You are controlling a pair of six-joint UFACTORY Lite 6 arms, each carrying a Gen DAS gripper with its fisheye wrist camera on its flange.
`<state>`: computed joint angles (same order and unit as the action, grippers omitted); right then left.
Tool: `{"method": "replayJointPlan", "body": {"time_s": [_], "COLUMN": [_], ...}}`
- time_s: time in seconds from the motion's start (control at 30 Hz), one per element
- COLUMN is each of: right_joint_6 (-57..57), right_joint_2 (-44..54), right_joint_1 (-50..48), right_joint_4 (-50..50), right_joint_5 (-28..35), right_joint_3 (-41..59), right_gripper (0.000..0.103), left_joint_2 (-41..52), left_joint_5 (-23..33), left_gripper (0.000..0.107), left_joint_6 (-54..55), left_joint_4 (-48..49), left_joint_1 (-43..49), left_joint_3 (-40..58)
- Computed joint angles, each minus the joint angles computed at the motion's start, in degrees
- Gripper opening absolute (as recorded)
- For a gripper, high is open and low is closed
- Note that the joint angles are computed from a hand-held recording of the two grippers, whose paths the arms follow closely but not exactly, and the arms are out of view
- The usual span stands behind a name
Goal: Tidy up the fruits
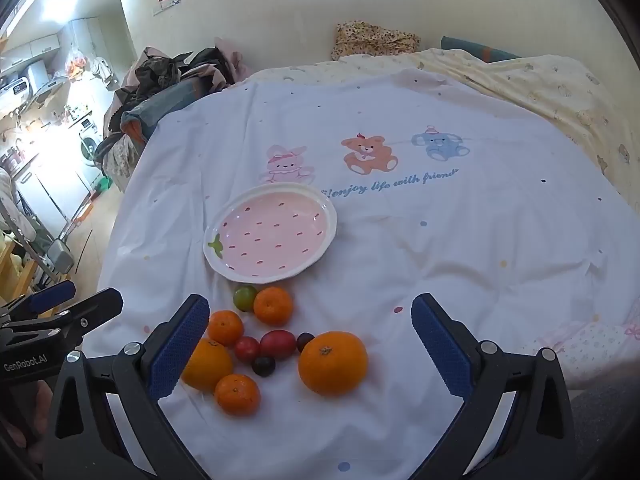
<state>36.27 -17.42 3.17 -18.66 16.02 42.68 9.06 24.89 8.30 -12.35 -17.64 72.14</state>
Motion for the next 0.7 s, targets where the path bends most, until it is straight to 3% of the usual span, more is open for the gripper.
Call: {"method": "replayJointPlan", "body": {"time_s": [0.53, 0.7], "right_joint_6": [1.1, 4.3], "right_joint_2": [-0.5, -0.4], "right_joint_1": [0.5, 1.1], "right_joint_4": [-1.0, -3.6], "right_joint_5": [0.3, -0.1], "right_joint_3": [0.1, -0.4], "right_gripper": [0.103, 0.103], "left_joint_2": [-0.9, -0.3], "left_joint_5": [-2.4, -0.9], "left_gripper": [0.102, 0.102], "left_joint_6": [0.0, 1.3], "left_joint_4": [-0.4, -1.6], "left_joint_1": [-1.0, -0.2], "left_joint_3": [-2.6, -1.0]}}
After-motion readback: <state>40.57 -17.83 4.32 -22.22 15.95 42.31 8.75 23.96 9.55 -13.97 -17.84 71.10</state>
